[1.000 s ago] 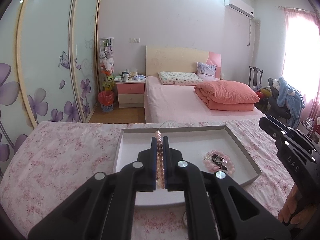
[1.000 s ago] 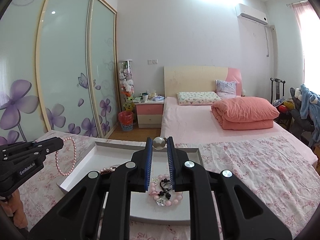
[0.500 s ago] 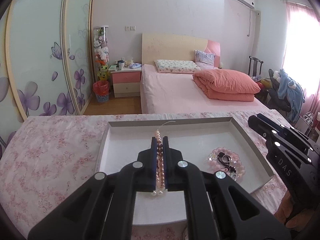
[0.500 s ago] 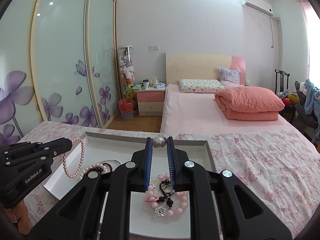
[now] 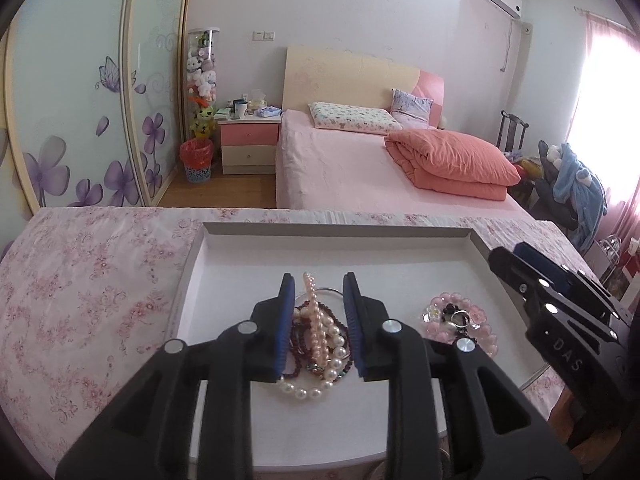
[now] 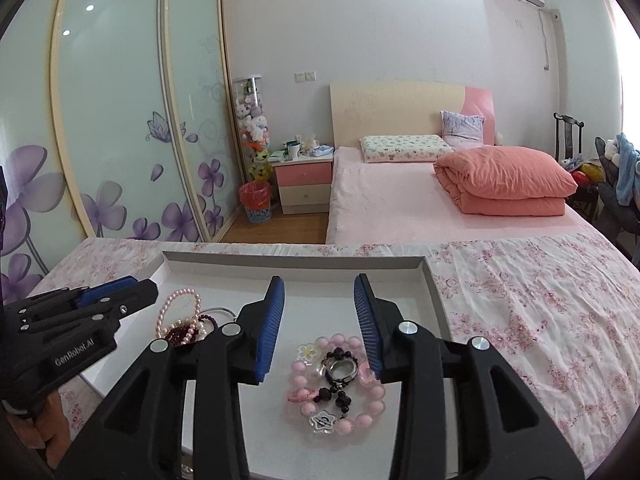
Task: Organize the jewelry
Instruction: 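Carry the earring and pink pearl bracelet into the tray and open both tools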
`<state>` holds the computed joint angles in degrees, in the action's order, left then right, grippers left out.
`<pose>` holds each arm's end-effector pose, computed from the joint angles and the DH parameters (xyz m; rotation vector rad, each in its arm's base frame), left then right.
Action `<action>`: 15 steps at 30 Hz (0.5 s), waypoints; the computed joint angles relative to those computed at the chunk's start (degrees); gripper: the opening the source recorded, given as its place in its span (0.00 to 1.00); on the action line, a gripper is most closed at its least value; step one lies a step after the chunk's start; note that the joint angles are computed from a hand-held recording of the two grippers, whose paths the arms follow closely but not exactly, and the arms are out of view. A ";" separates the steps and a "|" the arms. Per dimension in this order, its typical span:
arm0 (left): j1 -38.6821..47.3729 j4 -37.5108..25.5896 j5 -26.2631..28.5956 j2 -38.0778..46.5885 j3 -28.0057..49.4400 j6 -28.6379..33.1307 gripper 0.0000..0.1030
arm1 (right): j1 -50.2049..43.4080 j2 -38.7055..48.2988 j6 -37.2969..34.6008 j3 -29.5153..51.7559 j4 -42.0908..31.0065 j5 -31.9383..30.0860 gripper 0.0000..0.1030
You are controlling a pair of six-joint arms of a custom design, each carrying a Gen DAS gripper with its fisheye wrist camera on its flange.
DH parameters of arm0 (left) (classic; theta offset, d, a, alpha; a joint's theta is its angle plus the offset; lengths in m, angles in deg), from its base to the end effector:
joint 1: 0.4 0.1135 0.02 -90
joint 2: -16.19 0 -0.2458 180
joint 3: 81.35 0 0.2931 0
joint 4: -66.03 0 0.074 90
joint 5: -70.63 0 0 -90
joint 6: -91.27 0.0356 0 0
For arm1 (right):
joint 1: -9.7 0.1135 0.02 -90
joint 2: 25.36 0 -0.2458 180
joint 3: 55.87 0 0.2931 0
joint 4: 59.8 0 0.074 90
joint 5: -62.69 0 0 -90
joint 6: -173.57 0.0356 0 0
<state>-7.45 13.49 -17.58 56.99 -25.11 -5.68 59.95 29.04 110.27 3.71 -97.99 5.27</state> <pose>0.2022 -0.0261 0.2860 0.0192 2.2231 -0.1693 0.1785 0.1846 0.2832 -0.0990 2.0526 0.2211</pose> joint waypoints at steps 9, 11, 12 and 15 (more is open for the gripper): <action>6.30 -2.02 3.11 -1.95 1.06 1.20 0.25 | -0.11 -2.11 1.10 -0.51 -1.39 0.59 0.37; 6.18 -2.81 2.75 -2.70 0.95 1.29 0.25 | 0.43 -2.31 1.20 -0.54 -1.83 0.95 0.37; 6.41 -3.20 2.84 -3.24 0.74 1.49 0.25 | 0.86 -2.39 1.30 -0.52 -2.19 1.17 0.37; 7.68 -4.96 3.60 -5.37 0.14 2.21 0.25 | 2.75 -2.87 2.01 -0.72 -3.78 1.89 0.37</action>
<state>0.23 8.52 -13.98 51.62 -24.98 -3.47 62.70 26.17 112.27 3.00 -101.77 7.16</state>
